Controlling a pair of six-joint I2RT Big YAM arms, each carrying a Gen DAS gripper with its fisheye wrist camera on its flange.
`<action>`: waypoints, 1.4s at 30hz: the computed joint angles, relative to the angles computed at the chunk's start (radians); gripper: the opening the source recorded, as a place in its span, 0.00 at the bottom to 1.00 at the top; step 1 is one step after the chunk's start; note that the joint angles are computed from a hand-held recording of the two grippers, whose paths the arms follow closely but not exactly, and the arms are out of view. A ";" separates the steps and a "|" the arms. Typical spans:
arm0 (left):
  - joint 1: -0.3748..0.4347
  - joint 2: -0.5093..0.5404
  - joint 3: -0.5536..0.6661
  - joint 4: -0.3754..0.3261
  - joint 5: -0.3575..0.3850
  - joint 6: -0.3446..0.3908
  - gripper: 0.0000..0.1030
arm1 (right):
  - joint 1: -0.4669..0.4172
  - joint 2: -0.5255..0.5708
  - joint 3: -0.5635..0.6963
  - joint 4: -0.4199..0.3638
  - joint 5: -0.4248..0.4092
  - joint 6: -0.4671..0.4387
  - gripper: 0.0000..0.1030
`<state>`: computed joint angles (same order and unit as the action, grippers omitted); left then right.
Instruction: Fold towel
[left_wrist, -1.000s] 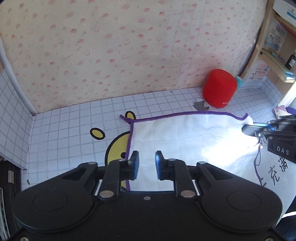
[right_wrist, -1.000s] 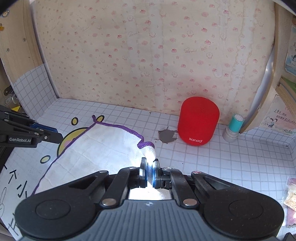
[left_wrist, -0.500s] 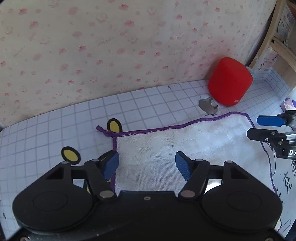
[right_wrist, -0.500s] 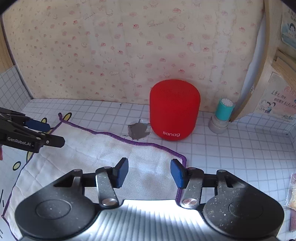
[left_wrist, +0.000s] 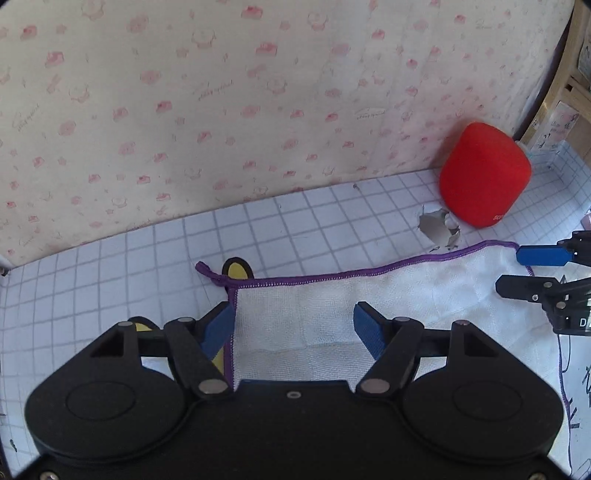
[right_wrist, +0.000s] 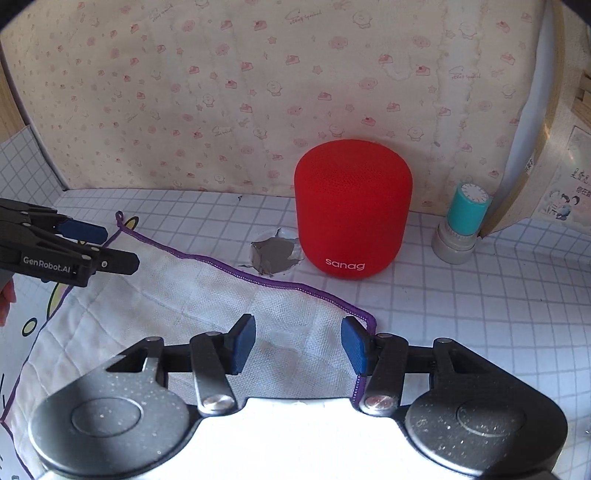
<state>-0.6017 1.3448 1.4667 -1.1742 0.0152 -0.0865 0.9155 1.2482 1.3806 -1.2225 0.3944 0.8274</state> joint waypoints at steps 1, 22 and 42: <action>0.001 -0.001 -0.002 0.002 0.012 0.004 0.77 | -0.003 0.000 -0.003 0.004 -0.007 -0.001 0.49; -0.020 -0.012 0.003 -0.028 -0.002 0.051 0.47 | -0.018 0.037 0.007 -0.022 0.002 -0.046 0.78; -0.031 -0.058 0.003 -0.025 0.008 -0.049 0.13 | 0.011 0.001 0.010 0.047 0.019 -0.031 0.05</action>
